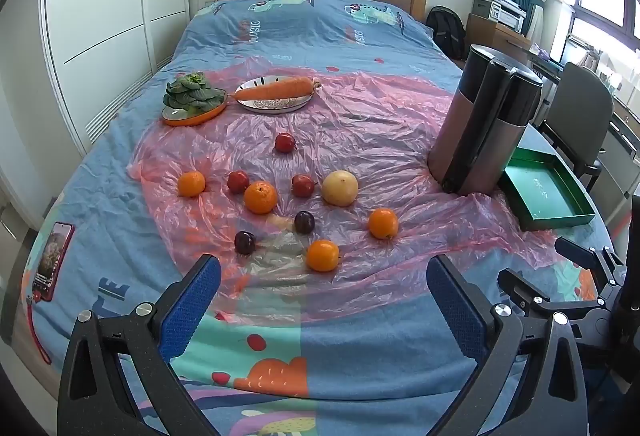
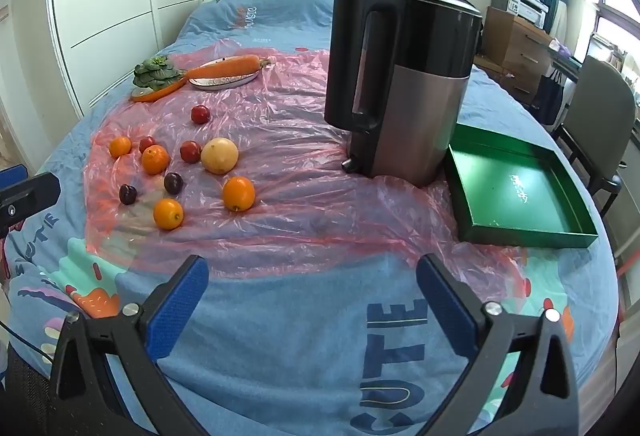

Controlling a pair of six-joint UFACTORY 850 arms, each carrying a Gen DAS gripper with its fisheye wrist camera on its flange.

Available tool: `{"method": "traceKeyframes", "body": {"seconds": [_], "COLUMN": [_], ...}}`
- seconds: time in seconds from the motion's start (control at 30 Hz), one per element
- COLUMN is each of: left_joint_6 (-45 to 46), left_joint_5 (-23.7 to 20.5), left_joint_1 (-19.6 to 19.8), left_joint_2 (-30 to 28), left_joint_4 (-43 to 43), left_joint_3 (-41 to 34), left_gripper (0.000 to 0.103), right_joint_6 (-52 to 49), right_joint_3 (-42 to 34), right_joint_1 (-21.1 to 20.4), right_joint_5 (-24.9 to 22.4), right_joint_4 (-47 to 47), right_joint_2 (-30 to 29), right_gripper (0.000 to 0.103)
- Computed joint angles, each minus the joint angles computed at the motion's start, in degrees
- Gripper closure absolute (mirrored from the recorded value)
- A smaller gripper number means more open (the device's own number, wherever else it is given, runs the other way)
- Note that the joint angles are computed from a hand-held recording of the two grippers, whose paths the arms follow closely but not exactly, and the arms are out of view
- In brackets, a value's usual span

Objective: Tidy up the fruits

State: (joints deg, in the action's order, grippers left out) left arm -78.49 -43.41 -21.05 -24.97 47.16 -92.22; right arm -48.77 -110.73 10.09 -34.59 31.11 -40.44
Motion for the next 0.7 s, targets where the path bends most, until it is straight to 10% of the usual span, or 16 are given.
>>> {"method": "traceKeyframes", "body": {"seconds": [0.7], "left_joint_6": [-0.58], "left_joint_5": [0.94], "left_joint_1": [-0.01], "left_joint_2": [0.02], "left_joint_4": [-0.30], "left_joint_3": [0.54], "left_gripper": [0.002], "right_joint_6": [0.69], "right_joint_3": [-0.50], "right_joint_1": [0.17], "right_joint_5": [-0.31], "right_joint_4": [-0.68], "right_joint_2": [-0.27], "right_gripper": [0.000]}}
